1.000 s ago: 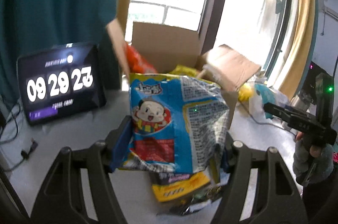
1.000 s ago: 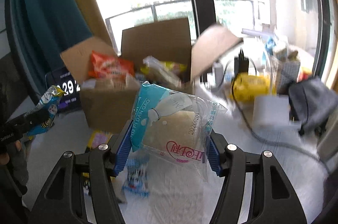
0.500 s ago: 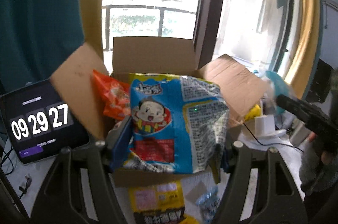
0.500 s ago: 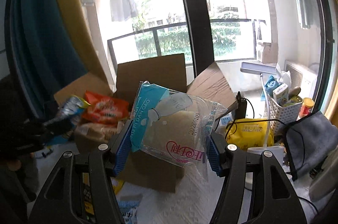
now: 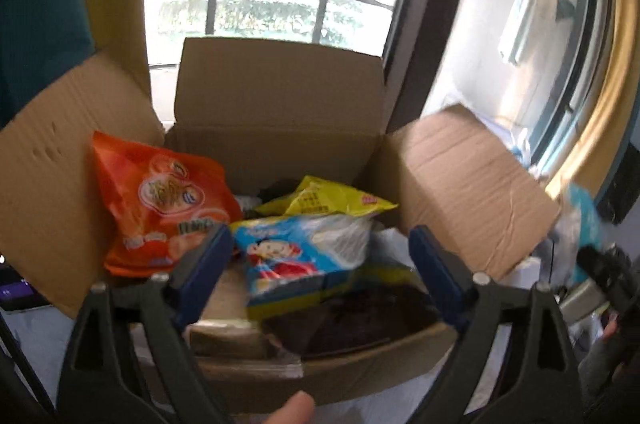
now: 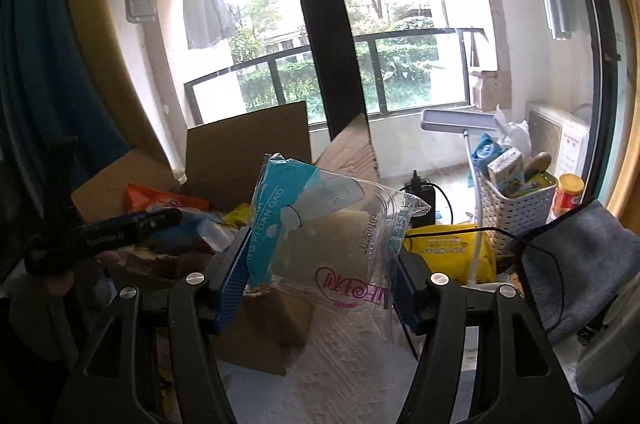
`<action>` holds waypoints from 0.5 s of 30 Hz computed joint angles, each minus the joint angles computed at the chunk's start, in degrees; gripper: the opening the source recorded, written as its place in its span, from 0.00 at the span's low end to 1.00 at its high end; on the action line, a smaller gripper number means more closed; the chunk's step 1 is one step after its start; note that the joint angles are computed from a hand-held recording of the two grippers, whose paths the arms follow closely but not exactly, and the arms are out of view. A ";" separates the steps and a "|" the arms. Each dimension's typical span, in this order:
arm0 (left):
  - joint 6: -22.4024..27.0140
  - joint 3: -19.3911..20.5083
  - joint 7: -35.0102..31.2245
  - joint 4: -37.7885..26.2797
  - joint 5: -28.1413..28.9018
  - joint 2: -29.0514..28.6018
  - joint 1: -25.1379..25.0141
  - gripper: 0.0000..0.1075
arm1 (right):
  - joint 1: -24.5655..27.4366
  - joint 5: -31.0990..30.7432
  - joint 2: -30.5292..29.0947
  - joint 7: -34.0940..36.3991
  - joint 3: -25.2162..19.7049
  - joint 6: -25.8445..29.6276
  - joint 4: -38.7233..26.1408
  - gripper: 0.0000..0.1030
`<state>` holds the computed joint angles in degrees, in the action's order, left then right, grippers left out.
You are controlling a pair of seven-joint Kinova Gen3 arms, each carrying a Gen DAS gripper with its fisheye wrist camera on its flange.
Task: Organize snacks
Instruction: 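Open the left gripper over the box while the right gripper releases the bread roll pack inside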
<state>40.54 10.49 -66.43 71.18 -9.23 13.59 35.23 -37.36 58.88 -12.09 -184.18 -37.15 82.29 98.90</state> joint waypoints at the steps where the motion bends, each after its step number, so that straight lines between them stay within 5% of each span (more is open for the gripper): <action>1: -1.08 0.18 -0.47 0.70 0.47 -0.66 -0.33 0.84 | 0.04 -0.11 -0.16 -0.01 0.13 0.05 0.11 0.64; 15: -7.91 1.54 -0.26 12.72 -3.49 -13.00 -6.39 0.85 | -3.51 2.80 5.25 2.96 3.52 -1.29 -5.23 0.64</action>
